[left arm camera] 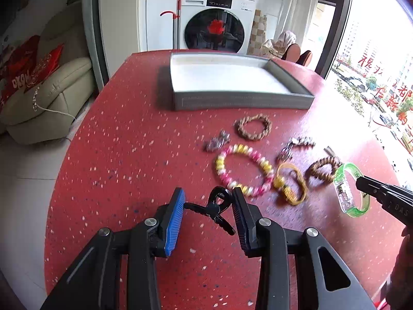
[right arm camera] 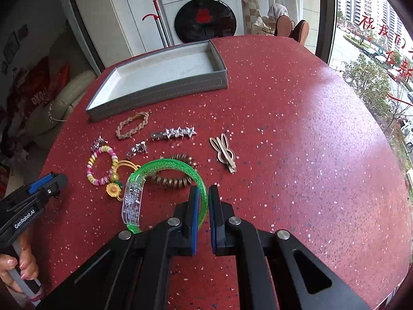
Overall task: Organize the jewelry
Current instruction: 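Grasp the black claw clip with the left tool while the right tool grasps the green bangle, then carry both items into the white tray and open both tools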
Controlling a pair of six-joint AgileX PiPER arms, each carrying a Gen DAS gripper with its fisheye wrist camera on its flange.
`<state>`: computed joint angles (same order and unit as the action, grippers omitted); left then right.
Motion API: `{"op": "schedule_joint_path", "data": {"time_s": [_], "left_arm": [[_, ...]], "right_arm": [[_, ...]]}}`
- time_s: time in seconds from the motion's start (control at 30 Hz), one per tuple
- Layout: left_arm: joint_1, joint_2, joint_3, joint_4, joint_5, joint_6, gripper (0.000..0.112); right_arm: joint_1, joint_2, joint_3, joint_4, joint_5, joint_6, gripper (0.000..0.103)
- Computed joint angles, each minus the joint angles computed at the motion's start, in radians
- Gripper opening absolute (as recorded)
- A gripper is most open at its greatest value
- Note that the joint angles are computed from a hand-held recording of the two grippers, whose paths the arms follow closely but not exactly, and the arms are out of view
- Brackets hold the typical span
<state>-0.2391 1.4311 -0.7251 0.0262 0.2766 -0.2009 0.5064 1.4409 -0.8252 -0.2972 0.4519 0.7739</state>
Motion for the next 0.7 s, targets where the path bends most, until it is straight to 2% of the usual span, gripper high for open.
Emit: {"op": "schedule_joint_path", "data": {"time_s": [0.17,0.4,0.6,0.7], "left_arm": [[0.010,0.061,-0.176,-0.120,0.092,0.139,0.055],[0.029,0.260,-0.528,-0.121,0.208,0.146,0.055],[0.034,0.533,-0.928,0.001,0.347,0.043,0.055],[0.041,0.661,-1.110,0.010,0.416,0.041,0.055]], "right_arm": [[-0.079,0.082,-0.173,0.175,0.038,-0.219,0.008],[-0.177,0.325,-0.567,0.353,0.173,-0.450,0.008],[-0.228,0.597,-0.995,0.368,0.346,-0.480,0.008],[-0.226,0.736,-1.198,0.323,0.429,-0.467,0.008]]}}
